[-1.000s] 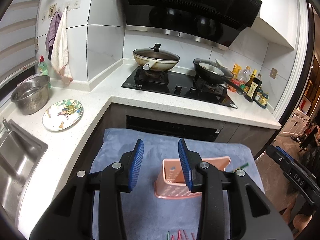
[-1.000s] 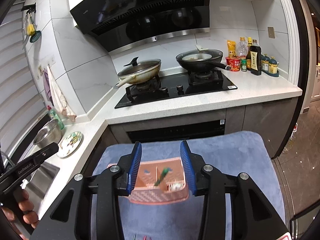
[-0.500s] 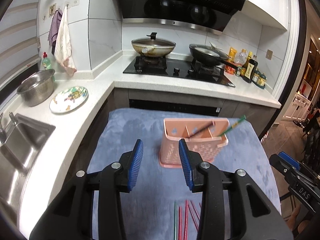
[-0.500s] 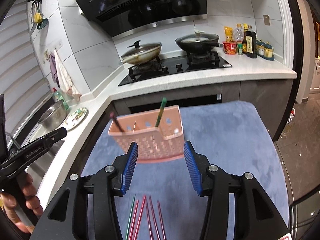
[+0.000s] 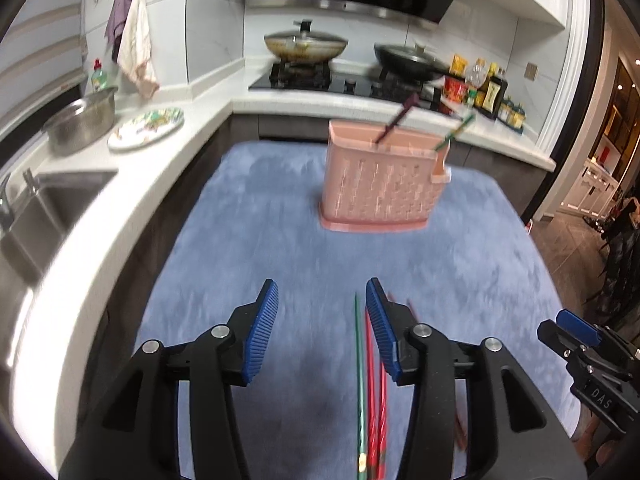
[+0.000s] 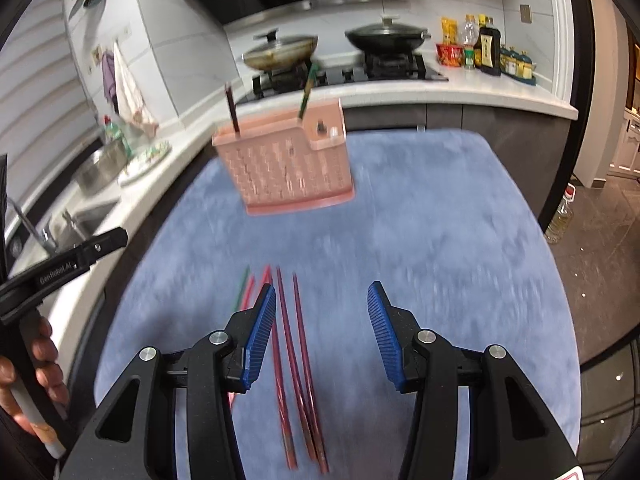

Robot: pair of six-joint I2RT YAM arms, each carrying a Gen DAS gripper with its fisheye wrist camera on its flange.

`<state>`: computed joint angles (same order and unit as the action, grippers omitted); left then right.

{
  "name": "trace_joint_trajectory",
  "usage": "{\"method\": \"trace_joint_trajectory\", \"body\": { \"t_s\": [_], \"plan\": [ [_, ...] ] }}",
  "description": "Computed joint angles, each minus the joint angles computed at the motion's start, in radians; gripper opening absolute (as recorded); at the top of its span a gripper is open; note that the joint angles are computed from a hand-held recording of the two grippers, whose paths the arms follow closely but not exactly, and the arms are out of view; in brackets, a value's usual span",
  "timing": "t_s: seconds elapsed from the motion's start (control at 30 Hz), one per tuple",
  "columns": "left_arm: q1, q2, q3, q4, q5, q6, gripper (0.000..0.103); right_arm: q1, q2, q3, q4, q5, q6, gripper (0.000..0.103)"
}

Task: Organize utensils
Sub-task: 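Withdraw both tools from the holder back toward the remaining chopsticks, then lower the right tool onto a red chopstick while the left tool closes on a green chopstick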

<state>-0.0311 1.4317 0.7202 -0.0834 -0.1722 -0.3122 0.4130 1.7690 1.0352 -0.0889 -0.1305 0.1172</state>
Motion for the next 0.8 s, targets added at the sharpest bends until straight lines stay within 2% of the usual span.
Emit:
{"method": "trace_joint_trajectory", "body": {
  "t_s": [0.13,0.5,0.8],
  "plan": [
    [-0.015,0.0,-0.091,0.032,0.006,-0.033,0.044,0.015,-0.018,-0.123,0.05,0.021,-0.013,0.047],
    [-0.069,0.005,-0.263,0.11,0.01,-0.1,0.044,0.042,-0.028,-0.325,0.14,0.031,-0.006,0.046],
    [-0.107,0.042,-0.349,0.177,0.033,-0.141,0.044,0.056,0.032,-0.387,0.186,0.026,-0.002,0.024]
  ]
}}
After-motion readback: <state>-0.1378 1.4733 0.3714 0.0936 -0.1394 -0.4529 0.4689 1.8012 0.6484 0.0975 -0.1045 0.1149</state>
